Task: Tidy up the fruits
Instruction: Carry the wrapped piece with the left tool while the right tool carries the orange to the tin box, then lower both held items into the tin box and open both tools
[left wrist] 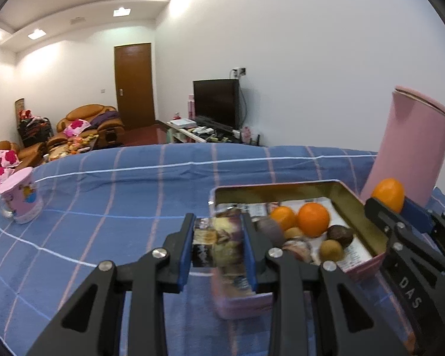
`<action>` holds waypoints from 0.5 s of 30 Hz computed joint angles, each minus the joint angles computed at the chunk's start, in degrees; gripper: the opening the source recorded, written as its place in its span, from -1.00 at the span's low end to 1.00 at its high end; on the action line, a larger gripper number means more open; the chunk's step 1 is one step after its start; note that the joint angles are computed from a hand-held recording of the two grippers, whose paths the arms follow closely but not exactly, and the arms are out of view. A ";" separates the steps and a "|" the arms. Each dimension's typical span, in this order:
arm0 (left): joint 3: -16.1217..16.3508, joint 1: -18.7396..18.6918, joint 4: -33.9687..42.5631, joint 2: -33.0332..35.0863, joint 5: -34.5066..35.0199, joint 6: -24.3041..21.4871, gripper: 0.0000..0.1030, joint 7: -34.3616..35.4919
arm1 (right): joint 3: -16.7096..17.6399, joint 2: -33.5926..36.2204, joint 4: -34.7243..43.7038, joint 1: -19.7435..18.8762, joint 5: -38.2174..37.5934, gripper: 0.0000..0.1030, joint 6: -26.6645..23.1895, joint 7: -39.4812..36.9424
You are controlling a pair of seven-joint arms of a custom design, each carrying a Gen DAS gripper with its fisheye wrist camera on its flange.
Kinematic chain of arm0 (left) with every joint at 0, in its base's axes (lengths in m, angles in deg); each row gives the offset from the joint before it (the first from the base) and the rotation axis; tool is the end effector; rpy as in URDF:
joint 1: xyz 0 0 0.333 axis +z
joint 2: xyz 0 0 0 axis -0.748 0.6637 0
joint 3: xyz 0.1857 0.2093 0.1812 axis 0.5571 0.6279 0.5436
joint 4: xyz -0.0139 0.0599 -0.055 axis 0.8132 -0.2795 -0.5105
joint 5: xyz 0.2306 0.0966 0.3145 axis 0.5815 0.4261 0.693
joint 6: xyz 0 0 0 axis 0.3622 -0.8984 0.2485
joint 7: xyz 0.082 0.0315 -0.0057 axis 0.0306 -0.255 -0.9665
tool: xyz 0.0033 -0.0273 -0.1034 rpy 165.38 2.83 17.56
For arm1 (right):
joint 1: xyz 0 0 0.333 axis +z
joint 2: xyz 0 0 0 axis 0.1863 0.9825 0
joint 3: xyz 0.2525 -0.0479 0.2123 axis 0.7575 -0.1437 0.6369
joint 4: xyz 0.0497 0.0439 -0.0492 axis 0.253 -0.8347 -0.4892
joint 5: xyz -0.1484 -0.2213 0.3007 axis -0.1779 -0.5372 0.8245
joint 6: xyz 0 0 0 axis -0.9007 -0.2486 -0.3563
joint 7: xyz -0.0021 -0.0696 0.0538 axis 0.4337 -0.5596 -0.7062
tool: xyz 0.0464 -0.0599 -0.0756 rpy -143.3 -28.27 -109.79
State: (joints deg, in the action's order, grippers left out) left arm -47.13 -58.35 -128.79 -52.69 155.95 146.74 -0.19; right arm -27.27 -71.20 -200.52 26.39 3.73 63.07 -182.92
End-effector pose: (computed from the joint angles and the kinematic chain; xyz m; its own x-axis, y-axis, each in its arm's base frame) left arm 0.5086 -0.2856 0.4979 -0.4672 -0.8841 0.0107 -0.4243 0.2136 -0.8800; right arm 0.4191 0.2044 0.4948 -0.4677 -0.8832 0.0347 -0.3708 0.1604 -0.9148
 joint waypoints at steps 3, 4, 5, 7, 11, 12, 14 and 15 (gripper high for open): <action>-0.56 -0.71 0.99 0.67 0.94 -0.42 -0.39 -0.69 | -0.61 -0.72 -0.69 -0.48 0.12 -0.21 0.20 -0.01; -0.71 -0.91 1.19 0.91 0.47 -0.49 -0.39 -0.22 | -0.56 -0.83 -0.77 -0.62 0.14 -0.21 -0.05 -0.12; -0.92 -1.11 1.07 1.22 -2.12 -0.59 -0.39 2.36 | -0.62 -0.96 -0.87 -0.88 0.03 -0.21 -0.42 -0.39; -1.06 -1.54 0.61 1.67 -7.47 -0.59 -0.39 7.54 | -0.75 -1.16 -1.08 -1.29 -0.25 -0.21 -0.83 -0.74; -1.27 -2.46 -0.15 2.63 -17.25 -0.70 -0.39 16.79 | -1.27 -1.68 -1.47 -2.04 -0.56 -0.21 -0.72 -1.12; -1.55 -2.35 -0.47 2.71 -19.71 -0.62 -0.39 19.02 | -1.46 -1.79 -1.55 -2.30 -0.66 -0.21 -0.58 -1.04; -1.65 -2.80 -0.45 3.18 -23.06 -0.94 -0.39 21.96 | -1.66 -1.91 -1.55 -2.69 -0.68 -0.21 -0.38 -1.04; -0.43 -4.05 -0.09 3.32 -22.51 -0.95 -0.39 21.18 | -1.71 -1.88 -1.54 -2.87 -0.72 -0.21 -0.28 -1.04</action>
